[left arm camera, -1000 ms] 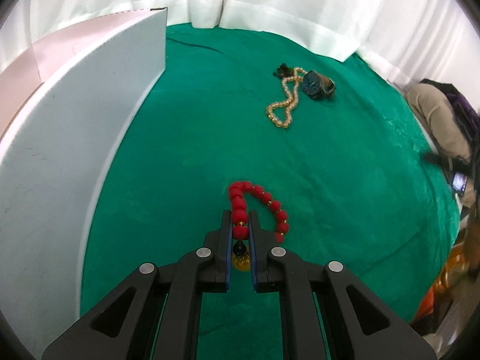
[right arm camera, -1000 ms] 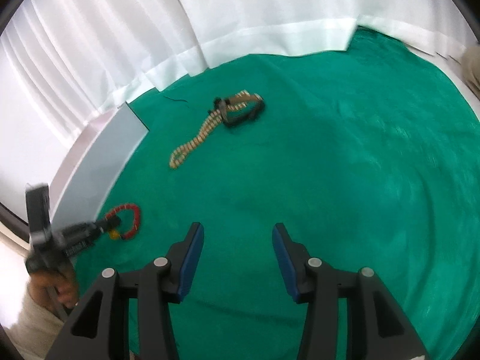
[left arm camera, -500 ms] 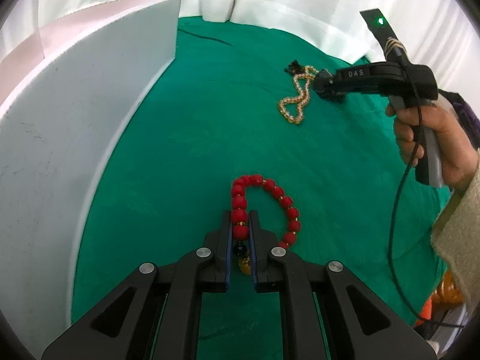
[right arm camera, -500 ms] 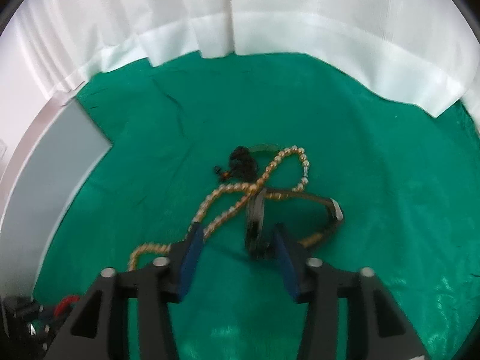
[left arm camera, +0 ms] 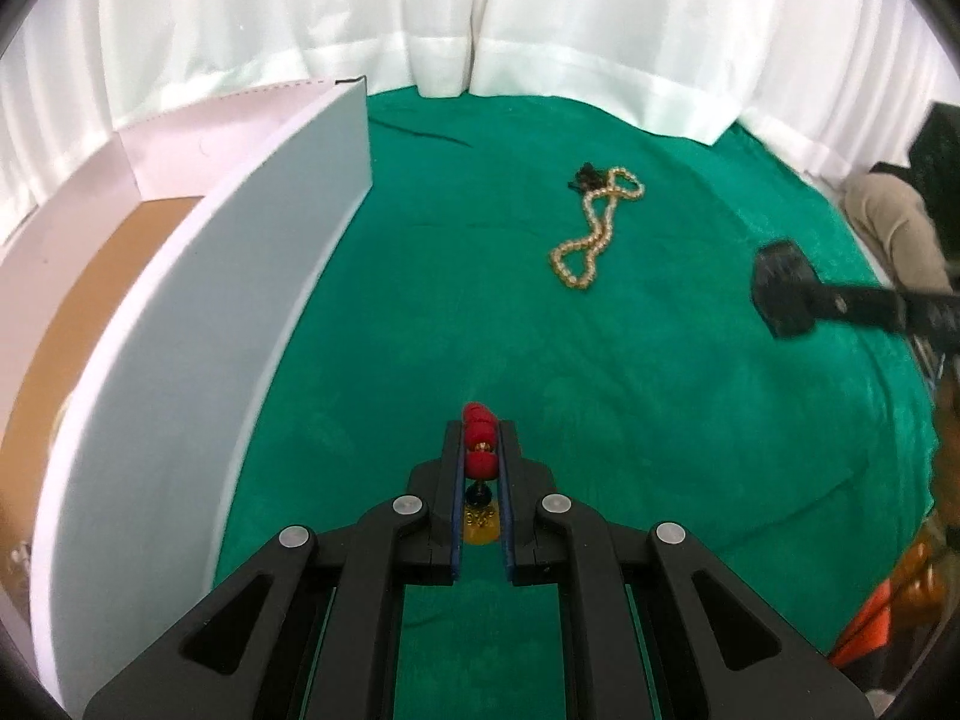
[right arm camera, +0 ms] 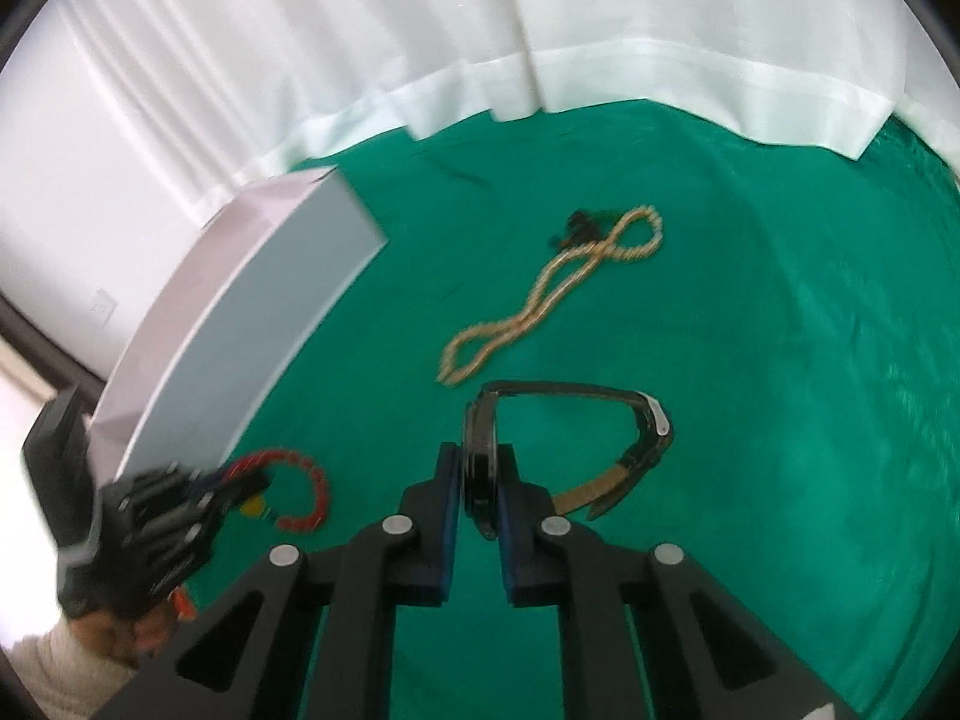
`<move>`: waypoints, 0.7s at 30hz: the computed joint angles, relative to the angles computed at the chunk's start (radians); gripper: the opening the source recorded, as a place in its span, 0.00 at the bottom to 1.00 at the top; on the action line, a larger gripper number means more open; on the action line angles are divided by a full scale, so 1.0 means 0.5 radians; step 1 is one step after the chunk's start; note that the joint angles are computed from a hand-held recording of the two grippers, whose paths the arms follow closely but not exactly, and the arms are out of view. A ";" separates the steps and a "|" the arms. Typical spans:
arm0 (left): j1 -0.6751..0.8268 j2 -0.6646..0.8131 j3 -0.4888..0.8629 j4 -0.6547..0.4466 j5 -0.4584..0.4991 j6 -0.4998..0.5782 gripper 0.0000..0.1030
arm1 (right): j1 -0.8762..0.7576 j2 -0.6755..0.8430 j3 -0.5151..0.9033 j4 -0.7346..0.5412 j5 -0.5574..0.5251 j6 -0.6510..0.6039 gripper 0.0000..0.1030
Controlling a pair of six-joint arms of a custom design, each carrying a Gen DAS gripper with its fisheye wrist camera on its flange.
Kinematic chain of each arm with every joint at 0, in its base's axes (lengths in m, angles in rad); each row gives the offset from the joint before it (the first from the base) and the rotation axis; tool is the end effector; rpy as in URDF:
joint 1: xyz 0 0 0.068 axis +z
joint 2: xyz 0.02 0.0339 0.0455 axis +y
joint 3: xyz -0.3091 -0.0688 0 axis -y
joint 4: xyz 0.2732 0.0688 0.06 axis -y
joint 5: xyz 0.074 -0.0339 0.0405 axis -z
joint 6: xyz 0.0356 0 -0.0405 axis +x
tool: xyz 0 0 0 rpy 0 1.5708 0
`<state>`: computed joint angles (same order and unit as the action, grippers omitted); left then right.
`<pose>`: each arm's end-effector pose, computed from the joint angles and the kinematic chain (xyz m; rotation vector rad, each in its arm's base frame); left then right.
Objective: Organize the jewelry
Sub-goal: 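Grasp the black watch with the right gripper while the left holds the red bracelet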
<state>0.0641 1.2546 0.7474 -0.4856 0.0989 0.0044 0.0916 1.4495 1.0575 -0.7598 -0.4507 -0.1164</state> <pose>0.2513 0.0126 0.2354 -0.0387 2.5590 -0.1005 0.2985 0.0430 0.2745 -0.4047 2.6296 0.6021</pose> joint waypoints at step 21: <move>0.252 -0.480 0.114 -0.438 0.353 0.126 0.07 | 0.465 -0.481 -0.296 -0.010 0.189 0.314 0.11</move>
<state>0.1902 1.0147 0.8043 -0.7047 0.2754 0.0675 0.3240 1.2092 0.9096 -0.7648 -0.3561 0.0408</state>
